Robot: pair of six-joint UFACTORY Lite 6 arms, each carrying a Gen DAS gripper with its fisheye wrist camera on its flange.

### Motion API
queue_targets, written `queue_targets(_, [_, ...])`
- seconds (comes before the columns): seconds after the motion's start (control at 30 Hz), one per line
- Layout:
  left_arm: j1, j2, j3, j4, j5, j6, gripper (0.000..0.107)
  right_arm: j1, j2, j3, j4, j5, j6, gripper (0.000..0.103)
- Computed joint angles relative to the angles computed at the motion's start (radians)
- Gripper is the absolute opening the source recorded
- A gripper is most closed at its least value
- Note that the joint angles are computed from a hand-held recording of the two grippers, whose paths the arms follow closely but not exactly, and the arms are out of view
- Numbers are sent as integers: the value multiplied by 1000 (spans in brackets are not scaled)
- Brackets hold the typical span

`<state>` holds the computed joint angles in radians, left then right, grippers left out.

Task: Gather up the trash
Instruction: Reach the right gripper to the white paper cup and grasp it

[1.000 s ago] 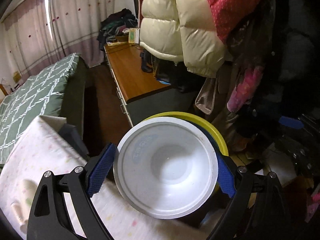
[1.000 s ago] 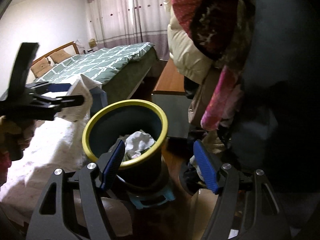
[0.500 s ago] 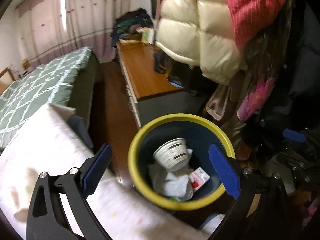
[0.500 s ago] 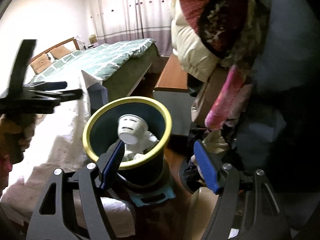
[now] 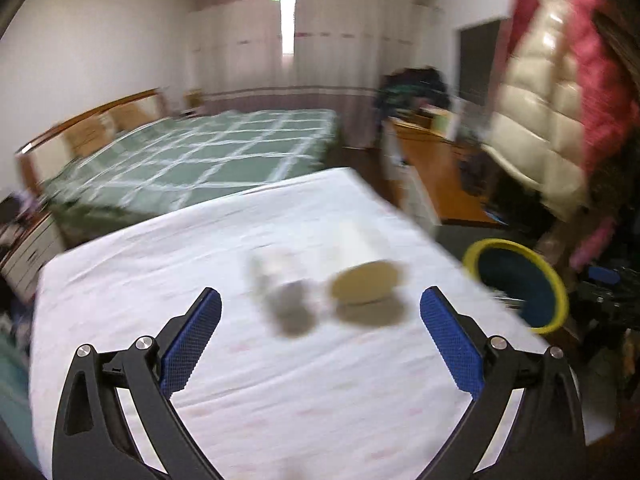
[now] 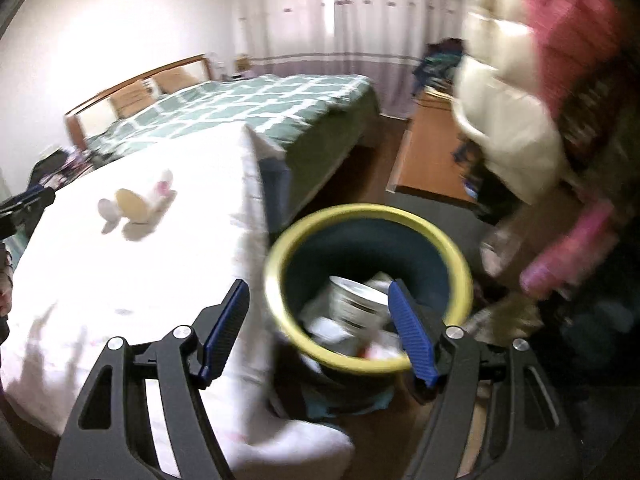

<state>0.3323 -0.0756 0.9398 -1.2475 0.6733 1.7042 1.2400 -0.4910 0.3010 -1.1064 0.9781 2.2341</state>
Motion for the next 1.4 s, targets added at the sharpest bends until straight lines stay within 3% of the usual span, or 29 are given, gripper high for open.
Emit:
queue_targets(0.13, [204,169,125,-61,66,94,98,-100,257,200,-154,-136,16,68])
queue_targets(0.33, [317,347,213,-229,49,297,98,-174,565,511,-312,-239,30,68])
queue_targets(0.5, [332,434,277,-202,87,275,98,-244,813,799,-274,-297,-131,68])
queue_targets(0.7, [320,409,234,-211,86,283,98,-307,1037,1076,-174,-370,-271,69])
queue_targets(0.8, [304,390,206,-220,72,283,98,-327,1102,1164,-153,-384,-273,76])
queue_targets(1.07, [295,383,191,-252,58,314,98,-399,1230,1407,58,-342,-450,87])
queue_targets(1.27, [293,383,182,-255,45,331,98,-476,1409,1723,391,-262,-804,87])
queue_targets(1.4, [290,382,180,-255,42,329,98,-547,1538,1940,706,-235,-1131,87])
